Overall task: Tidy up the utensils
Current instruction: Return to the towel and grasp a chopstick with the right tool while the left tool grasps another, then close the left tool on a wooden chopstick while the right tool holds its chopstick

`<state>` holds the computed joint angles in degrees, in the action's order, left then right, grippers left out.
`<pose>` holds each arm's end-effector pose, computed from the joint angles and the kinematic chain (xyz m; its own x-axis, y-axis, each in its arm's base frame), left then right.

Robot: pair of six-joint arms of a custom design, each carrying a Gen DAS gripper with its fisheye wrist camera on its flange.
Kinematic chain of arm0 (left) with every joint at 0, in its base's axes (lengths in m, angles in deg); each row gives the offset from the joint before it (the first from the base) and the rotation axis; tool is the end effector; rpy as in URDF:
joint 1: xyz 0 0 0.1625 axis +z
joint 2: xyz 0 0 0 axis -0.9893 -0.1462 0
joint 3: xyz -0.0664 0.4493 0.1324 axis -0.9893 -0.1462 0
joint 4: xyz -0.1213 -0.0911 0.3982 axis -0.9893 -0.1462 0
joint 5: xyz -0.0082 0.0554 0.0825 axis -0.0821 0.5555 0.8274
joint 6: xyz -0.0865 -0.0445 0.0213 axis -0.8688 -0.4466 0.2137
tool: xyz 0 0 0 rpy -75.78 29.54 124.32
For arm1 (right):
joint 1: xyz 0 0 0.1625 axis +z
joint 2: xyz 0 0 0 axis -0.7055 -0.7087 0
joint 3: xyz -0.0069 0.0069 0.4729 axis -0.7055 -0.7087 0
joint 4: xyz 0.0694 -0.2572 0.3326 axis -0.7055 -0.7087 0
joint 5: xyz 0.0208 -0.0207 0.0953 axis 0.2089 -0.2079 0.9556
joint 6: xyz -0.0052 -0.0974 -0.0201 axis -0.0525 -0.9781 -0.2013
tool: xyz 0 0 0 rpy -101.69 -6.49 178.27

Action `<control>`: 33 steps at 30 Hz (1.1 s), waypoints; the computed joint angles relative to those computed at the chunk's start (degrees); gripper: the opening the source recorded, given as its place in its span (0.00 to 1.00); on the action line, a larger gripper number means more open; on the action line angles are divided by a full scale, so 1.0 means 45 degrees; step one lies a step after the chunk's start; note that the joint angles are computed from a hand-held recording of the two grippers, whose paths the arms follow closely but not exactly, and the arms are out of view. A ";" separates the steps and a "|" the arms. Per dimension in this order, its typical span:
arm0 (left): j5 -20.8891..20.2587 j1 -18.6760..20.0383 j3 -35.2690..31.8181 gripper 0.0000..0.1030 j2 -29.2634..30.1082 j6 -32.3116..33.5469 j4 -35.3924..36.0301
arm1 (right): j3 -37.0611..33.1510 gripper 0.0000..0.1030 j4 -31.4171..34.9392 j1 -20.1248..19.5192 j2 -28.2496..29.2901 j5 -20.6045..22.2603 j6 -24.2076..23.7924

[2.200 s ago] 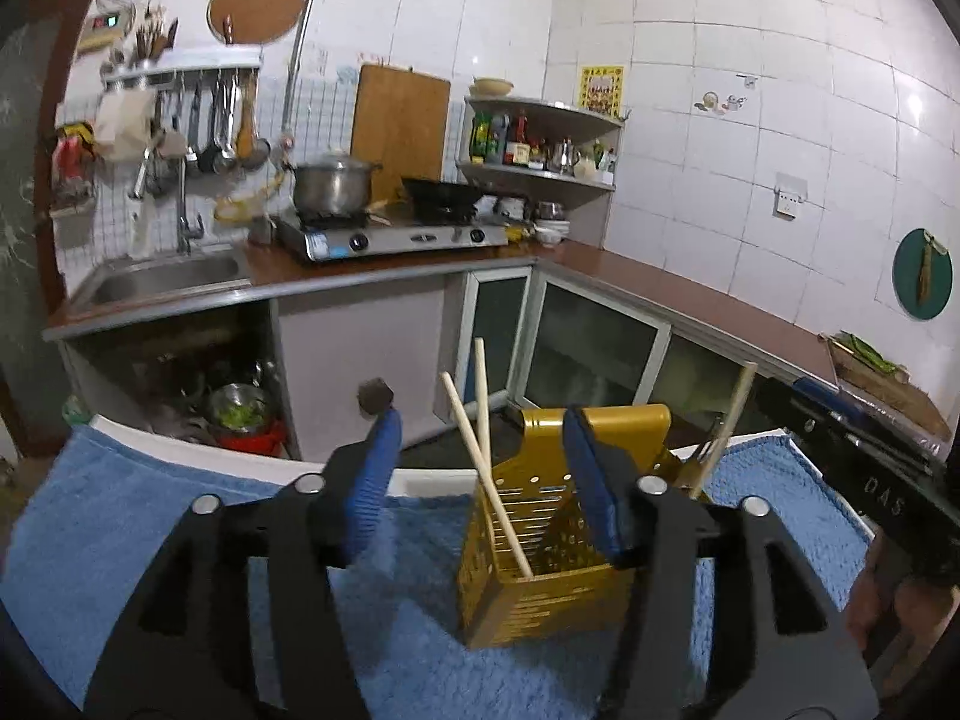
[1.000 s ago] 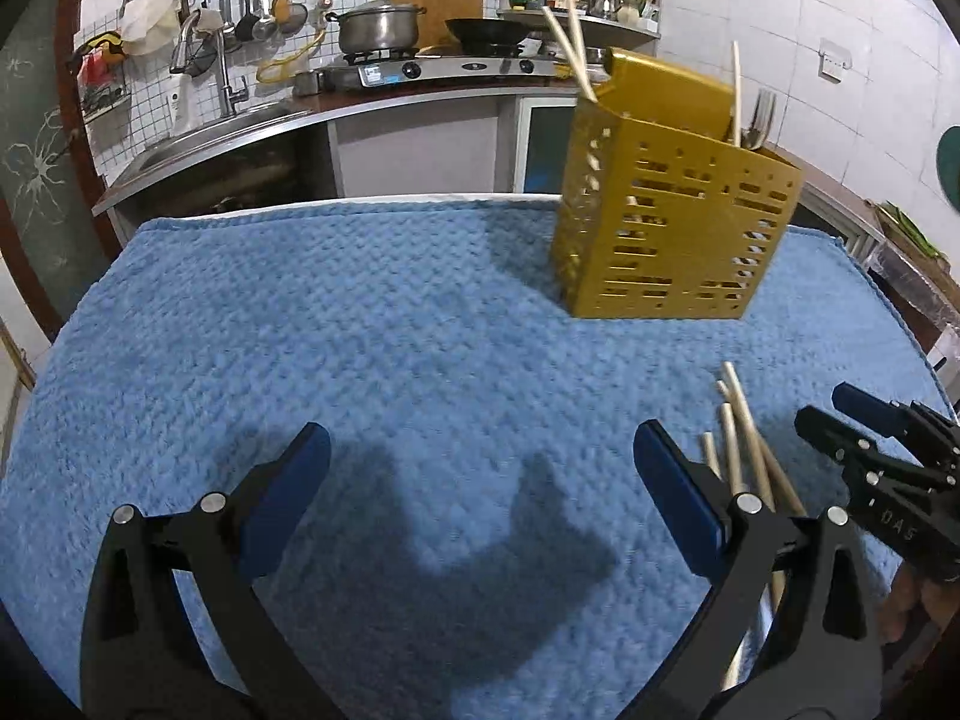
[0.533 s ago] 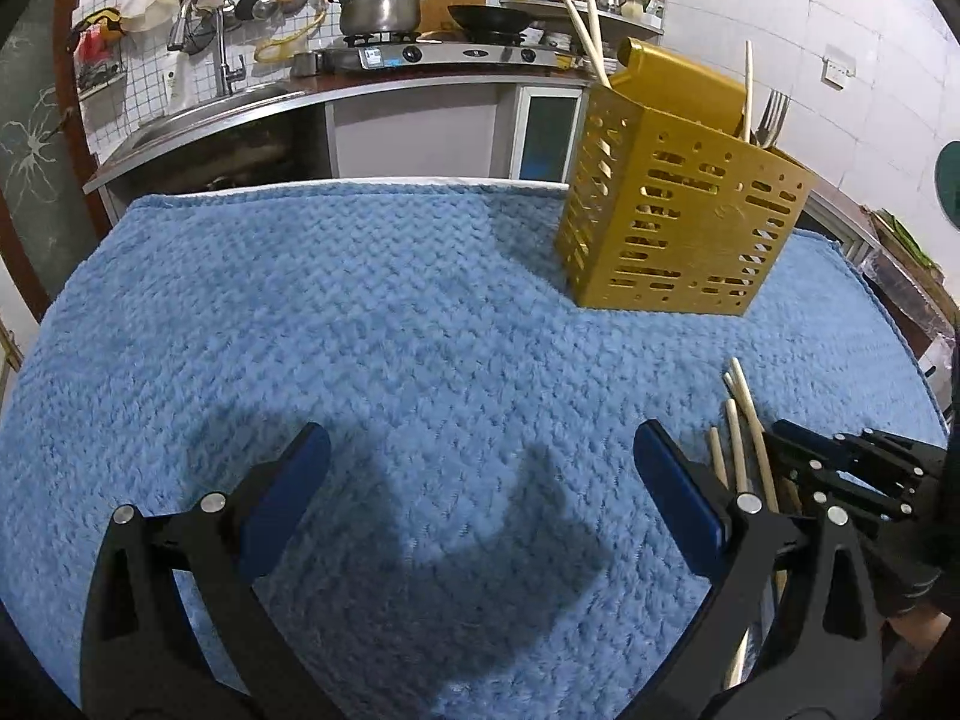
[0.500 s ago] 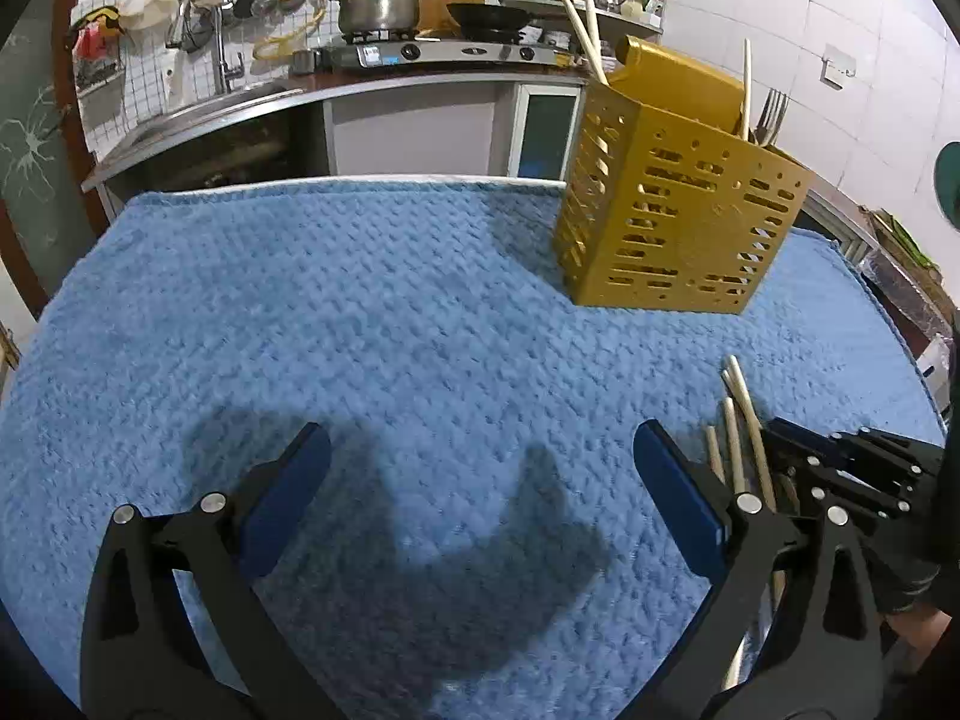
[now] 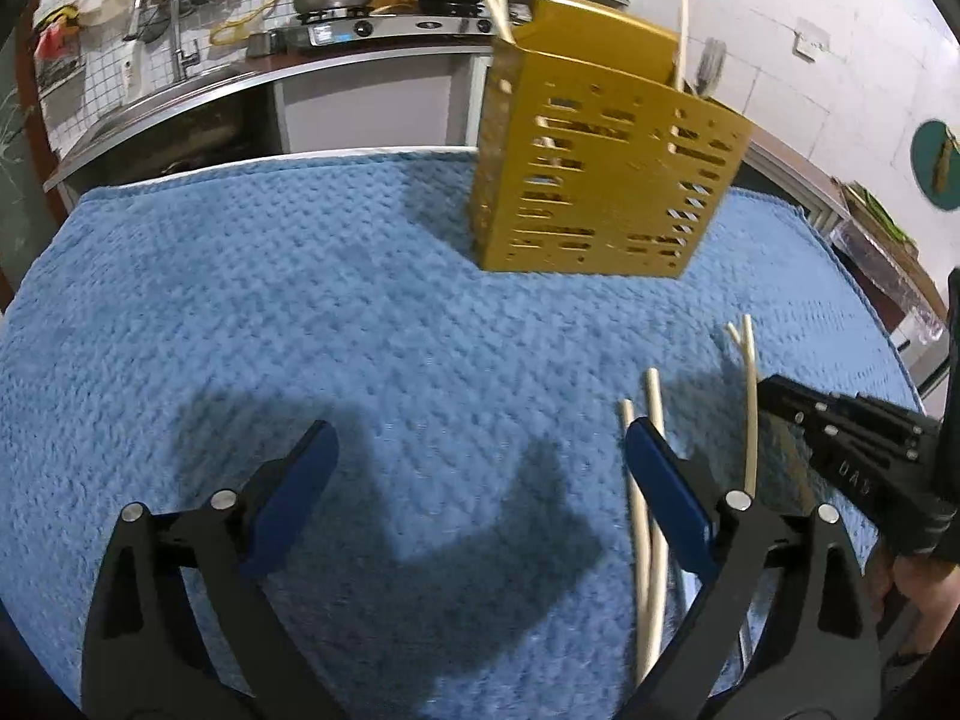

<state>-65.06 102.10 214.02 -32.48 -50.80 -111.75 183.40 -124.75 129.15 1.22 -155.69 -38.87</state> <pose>-0.3531 -0.3526 0.0285 -0.7657 0.1534 -0.6247 0.4952 0.7603 -0.4203 0.0589 -0.3658 0.2958 -0.7852 -0.0524 0.6171 -0.4256 0.7695 -0.4762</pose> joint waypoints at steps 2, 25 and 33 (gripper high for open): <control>-0.0206 0.0031 -0.0197 0.82 0.0200 0.0251 0.0013 | -0.0070 0.06 0.0226 -0.0260 -0.0238 0.0110 -0.0022; -0.2015 0.0501 -0.1835 0.22 0.1487 0.1296 0.0832 | -0.0467 0.06 0.1552 -0.0759 -0.0503 0.0011 0.0285; -0.1960 0.0762 -0.2312 0.09 0.1589 0.1053 0.1393 | -0.1539 0.08 0.3164 -0.0043 0.0038 -0.1227 0.1170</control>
<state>-73.88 105.52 203.61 -25.33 -46.06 -105.48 176.47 -110.52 128.96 1.39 -161.21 -33.61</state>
